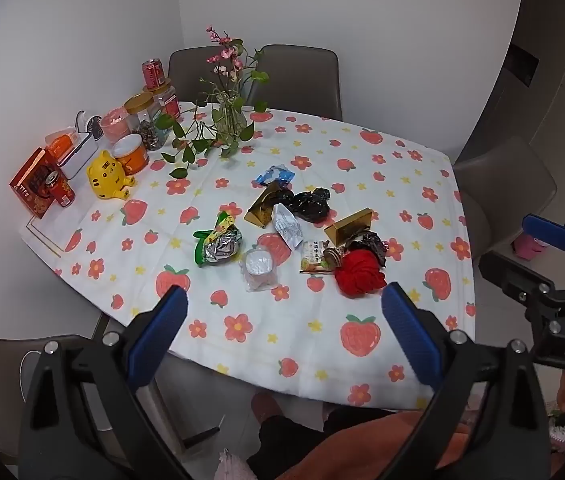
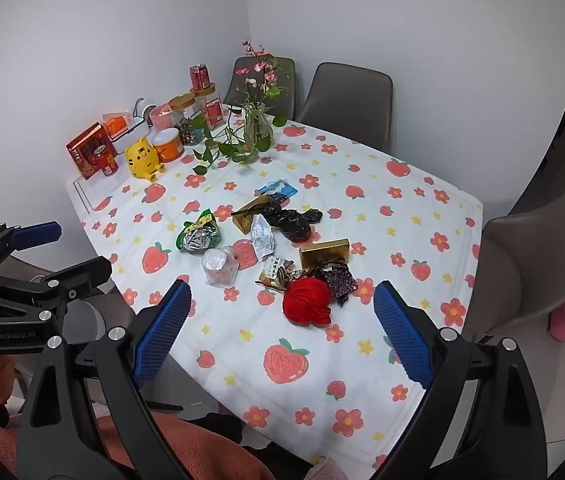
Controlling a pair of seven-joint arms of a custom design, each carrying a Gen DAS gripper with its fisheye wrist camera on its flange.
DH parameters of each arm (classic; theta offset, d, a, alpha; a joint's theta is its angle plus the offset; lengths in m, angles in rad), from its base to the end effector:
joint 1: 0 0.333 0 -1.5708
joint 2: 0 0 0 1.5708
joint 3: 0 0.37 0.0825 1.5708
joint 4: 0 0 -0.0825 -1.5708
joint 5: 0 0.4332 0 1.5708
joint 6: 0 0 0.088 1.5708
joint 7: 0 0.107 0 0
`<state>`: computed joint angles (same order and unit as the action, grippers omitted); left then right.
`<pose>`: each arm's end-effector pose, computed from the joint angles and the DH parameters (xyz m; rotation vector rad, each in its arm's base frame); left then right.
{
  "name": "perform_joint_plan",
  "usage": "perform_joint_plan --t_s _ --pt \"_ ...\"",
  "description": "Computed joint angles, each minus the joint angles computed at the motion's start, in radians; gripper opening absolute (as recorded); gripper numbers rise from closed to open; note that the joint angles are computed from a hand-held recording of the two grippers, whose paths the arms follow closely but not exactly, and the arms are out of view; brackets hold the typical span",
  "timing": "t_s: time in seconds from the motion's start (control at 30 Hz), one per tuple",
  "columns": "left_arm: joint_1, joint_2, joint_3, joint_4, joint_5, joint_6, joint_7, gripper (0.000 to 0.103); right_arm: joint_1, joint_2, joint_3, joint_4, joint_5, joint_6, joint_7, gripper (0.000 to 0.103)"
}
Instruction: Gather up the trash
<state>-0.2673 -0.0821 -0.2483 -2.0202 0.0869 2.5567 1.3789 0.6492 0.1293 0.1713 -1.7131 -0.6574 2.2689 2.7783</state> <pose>0.5366 -0.3110 0.5921 -1.5131 2.2495 -0.7307 0.4897 0.4926 0.5975 -1.7338 1.8636 -0.6031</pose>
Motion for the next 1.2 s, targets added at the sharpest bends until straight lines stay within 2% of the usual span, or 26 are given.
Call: perform_joint_plan --t_s 0.33,0.57,0.6,1.07,1.1,1.2 --pt "0.0 -0.001 -0.002 0.002 0.009 -0.006 -0.014 0.097 0.002 0.002 0.0 0.002 -0.008 -0.004 0.004 0.089" --pt "0.012 -0.01 0.015 0.001 -0.035 -0.005 0.049 0.097 0.003 0.002 -0.001 0.002 -0.007 -0.002 0.003 0.089" --pt "0.011 -0.005 0.005 -0.002 -0.015 0.003 0.021 0.097 0.003 0.002 -0.001 0.002 -0.008 -0.002 0.004 0.089" --pt "0.014 -0.021 0.013 -0.007 -0.035 -0.004 0.05 0.097 0.002 0.002 -0.001 0.001 -0.008 -0.001 0.004 0.089" --pt "0.014 -0.01 0.002 -0.004 -0.009 0.002 0.016 0.097 0.002 0.002 -0.001 0.001 -0.008 -0.001 0.004 0.089" --pt "0.012 -0.009 0.003 -0.004 -0.008 0.001 0.014 0.097 0.002 0.001 -0.001 0.001 -0.009 -0.002 0.005 0.089"
